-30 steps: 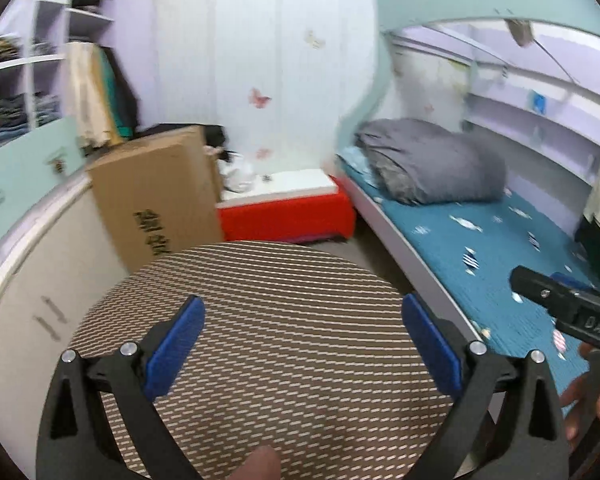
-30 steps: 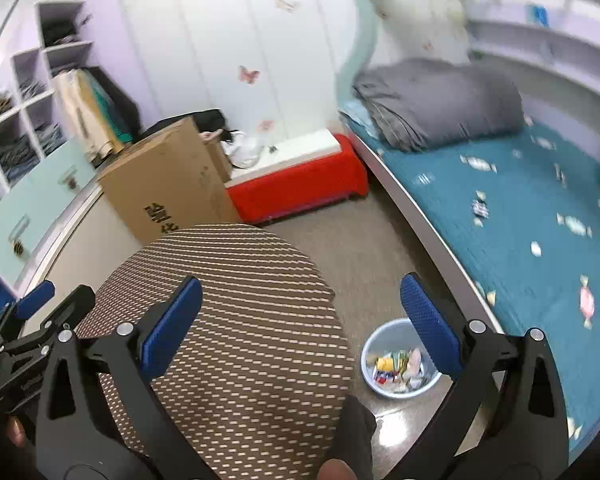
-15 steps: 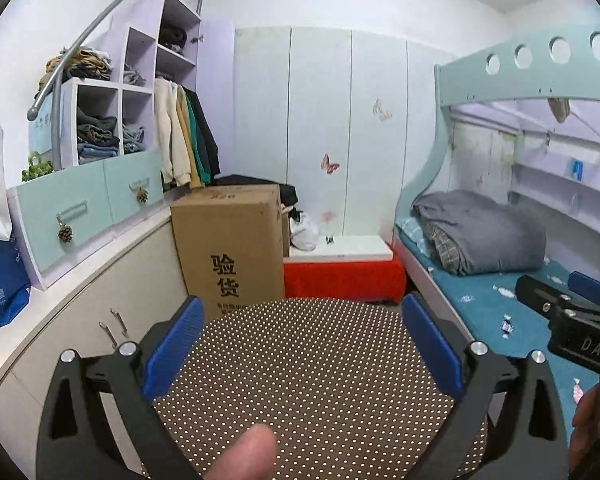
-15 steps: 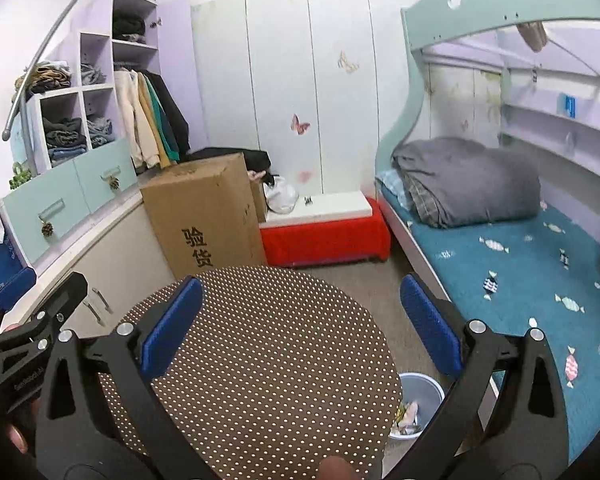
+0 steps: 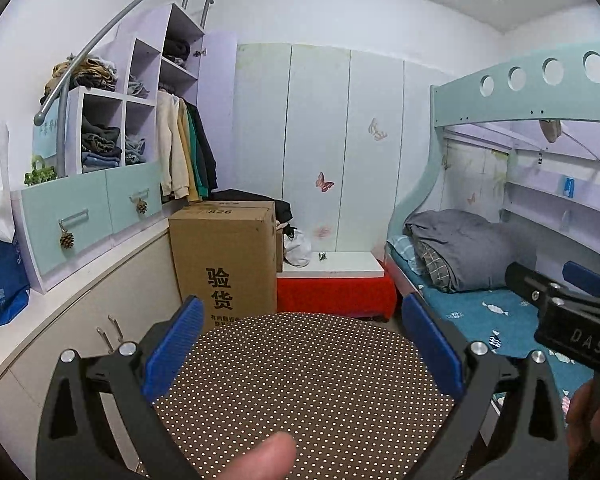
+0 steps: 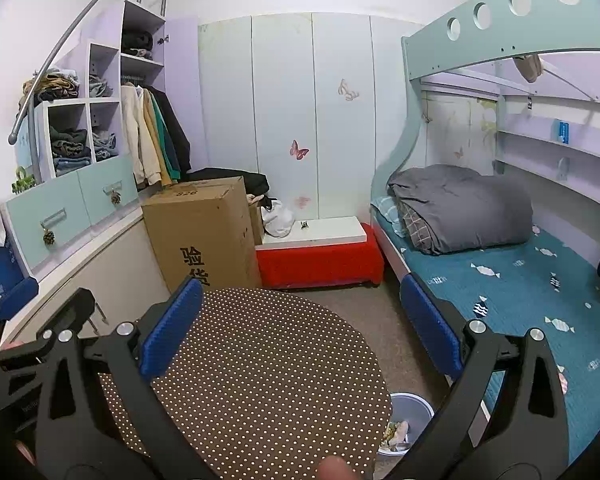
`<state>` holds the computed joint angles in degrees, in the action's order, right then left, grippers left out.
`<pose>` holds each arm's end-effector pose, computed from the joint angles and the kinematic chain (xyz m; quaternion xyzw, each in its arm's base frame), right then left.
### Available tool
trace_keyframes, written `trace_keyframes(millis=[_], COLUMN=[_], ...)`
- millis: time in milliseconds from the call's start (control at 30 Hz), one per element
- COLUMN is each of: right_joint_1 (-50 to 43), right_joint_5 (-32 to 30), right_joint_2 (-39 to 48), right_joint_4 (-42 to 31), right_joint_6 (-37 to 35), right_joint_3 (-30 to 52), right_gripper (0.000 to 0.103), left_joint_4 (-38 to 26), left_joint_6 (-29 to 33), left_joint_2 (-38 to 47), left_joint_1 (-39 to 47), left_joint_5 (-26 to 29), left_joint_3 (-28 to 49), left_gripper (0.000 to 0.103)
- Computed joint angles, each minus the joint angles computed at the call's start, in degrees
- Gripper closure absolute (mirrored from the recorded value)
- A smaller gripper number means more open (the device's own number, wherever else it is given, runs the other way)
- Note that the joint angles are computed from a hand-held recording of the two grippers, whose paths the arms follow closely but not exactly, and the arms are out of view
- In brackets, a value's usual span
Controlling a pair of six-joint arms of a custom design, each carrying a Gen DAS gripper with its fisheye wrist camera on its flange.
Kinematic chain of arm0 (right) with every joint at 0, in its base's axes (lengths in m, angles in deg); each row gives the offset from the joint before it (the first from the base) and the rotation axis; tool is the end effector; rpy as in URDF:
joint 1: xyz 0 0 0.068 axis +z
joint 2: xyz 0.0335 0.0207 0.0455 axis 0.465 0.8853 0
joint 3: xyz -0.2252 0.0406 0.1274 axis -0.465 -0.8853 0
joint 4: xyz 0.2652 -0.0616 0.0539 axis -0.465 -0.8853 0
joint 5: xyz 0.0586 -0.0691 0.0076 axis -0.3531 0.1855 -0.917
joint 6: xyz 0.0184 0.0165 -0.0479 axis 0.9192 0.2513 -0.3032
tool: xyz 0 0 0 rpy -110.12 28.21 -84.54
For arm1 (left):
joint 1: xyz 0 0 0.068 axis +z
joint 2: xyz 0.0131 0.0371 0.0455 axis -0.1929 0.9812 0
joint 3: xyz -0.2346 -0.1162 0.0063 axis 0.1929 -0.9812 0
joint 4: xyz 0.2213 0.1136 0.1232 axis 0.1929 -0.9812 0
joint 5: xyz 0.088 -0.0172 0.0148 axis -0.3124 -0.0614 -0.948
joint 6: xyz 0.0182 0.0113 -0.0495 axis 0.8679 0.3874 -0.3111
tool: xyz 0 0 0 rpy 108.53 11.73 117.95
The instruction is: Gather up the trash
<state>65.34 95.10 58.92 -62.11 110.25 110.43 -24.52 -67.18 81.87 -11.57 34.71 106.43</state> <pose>0.1892 0.1093 0.5528 0.1913 0.7912 -0.0837 0.5748 0.2579 -0.0155 0.5418 0.1609 0.7880 -0.1280 0.5803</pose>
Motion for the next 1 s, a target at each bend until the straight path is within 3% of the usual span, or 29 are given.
trace_keyframes(millis=[1000], right_joint_1=[1.55], right_joint_5=[2.28], right_joint_2=[1.99], right_joint_4=[-2.55], right_joint_6=[-0.16], right_joint_3=[4.93], right_gripper=[0.006], left_joint_4=[-2.02], left_joint_6=[-1.03], left_joint_2=[1.32], left_joint_1=[-0.38], left_joint_5=[0.70], left_joint_3=[2.52], left_gripper=[0.005])
